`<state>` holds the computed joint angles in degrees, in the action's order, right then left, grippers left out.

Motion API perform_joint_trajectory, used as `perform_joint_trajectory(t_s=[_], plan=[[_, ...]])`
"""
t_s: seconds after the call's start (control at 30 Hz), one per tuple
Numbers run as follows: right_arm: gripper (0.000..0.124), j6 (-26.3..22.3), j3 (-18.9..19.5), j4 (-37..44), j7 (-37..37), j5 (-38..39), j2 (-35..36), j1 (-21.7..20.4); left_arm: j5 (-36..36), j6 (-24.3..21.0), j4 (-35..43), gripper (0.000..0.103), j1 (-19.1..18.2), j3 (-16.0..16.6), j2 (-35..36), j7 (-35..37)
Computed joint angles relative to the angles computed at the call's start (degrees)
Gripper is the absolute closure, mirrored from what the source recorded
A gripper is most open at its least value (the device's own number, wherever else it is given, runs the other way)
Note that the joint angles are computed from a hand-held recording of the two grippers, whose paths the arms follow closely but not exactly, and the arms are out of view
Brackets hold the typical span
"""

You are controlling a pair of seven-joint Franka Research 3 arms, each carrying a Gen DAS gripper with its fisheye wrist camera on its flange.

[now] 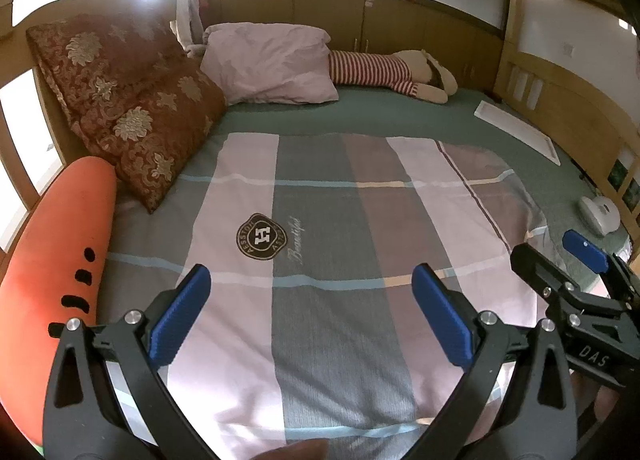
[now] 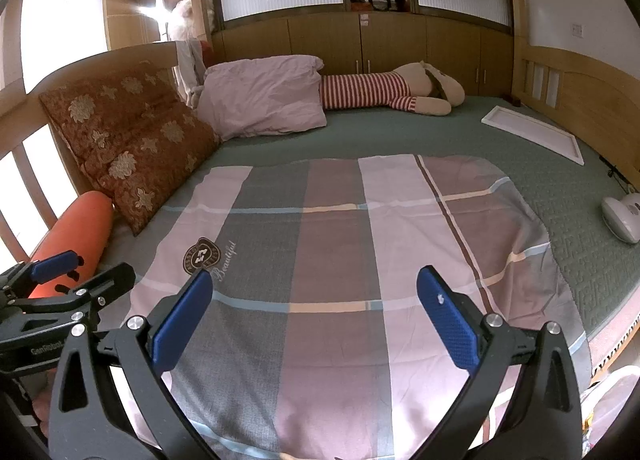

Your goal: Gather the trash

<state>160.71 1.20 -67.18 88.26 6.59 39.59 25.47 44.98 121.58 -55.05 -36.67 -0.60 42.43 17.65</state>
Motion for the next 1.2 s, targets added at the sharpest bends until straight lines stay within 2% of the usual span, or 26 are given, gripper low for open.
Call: perform_joint_trajectory(t_s=[0.83, 0.97, 1.2], plan=[[0.024, 0.16, 0.0, -0.71, -0.35, 0.16, -0.21, -0.18, 0.8, -0.2, -0.76, 0.003, -0.27, 0.12, -0.18, 0.38], [0.024, 0.55, 0.17, -1.8, -0.68, 0.3, -0.69, -0.36, 1.17, 4.86, -5.51, 0.003, 0.87, -0.59, -2.75, -1.31], [0.024, 0.65, 0.18, -2.19, -0.87, 0.45, -0.84, -0.47, -0.82, 0.78, -0.73, 0.003, 0.72, -0.87, -0.04, 1.18]])
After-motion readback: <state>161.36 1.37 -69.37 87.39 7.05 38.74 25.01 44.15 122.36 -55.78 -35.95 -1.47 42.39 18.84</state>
